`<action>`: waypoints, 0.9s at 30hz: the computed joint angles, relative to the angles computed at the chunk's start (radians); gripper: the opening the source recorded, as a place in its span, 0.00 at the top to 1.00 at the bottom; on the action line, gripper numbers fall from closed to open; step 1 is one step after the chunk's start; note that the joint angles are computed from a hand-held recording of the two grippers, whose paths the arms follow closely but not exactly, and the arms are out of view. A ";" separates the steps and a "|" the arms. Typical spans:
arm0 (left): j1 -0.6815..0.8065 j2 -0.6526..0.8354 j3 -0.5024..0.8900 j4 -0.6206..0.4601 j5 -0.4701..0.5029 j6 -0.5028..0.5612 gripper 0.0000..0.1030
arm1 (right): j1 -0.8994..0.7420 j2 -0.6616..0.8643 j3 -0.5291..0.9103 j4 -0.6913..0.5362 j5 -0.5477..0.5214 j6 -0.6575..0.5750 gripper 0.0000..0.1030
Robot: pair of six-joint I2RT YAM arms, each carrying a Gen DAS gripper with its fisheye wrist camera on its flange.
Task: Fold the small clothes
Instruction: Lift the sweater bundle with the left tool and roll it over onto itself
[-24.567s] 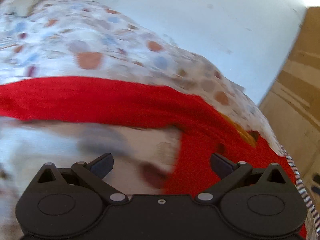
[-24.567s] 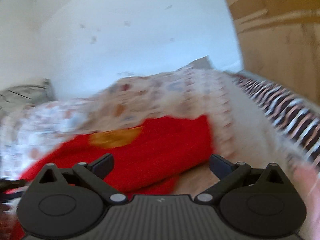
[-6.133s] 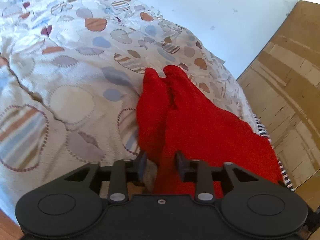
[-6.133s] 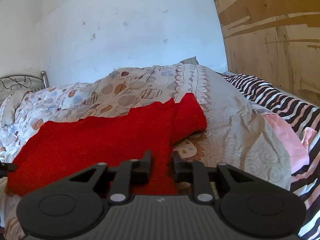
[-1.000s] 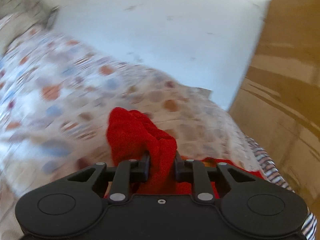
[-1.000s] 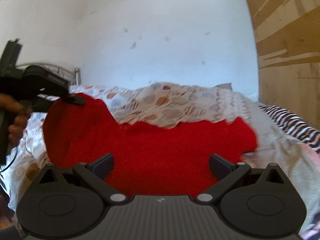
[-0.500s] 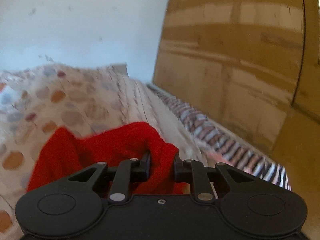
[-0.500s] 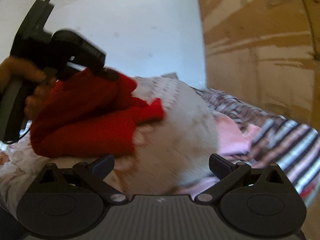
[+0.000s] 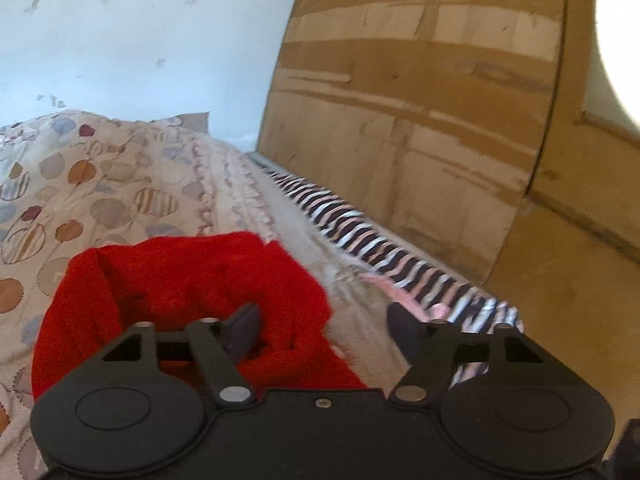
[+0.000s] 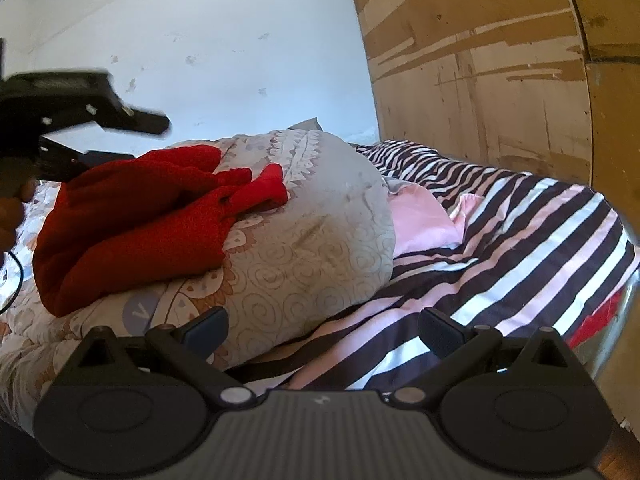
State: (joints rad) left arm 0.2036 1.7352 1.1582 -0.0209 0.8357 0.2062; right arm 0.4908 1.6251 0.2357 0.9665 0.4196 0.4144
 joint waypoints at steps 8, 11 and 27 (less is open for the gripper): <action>0.102 -0.157 -0.175 0.158 0.123 -0.025 0.01 | 0.011 -0.054 -0.011 -0.042 0.014 0.050 0.00; 0.140 -0.174 -0.181 0.146 0.090 0.003 0.01 | 0.006 -0.049 0.003 -0.067 0.013 0.083 0.00; 0.223 0.018 -0.003 -0.063 -0.007 0.428 0.01 | -0.245 -0.056 0.293 -0.224 -0.524 0.014 0.00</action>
State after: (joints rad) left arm 0.4268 1.7530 1.1554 -0.0835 0.8285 0.6339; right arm 0.2461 1.5689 0.5290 0.7420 -0.1041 0.4280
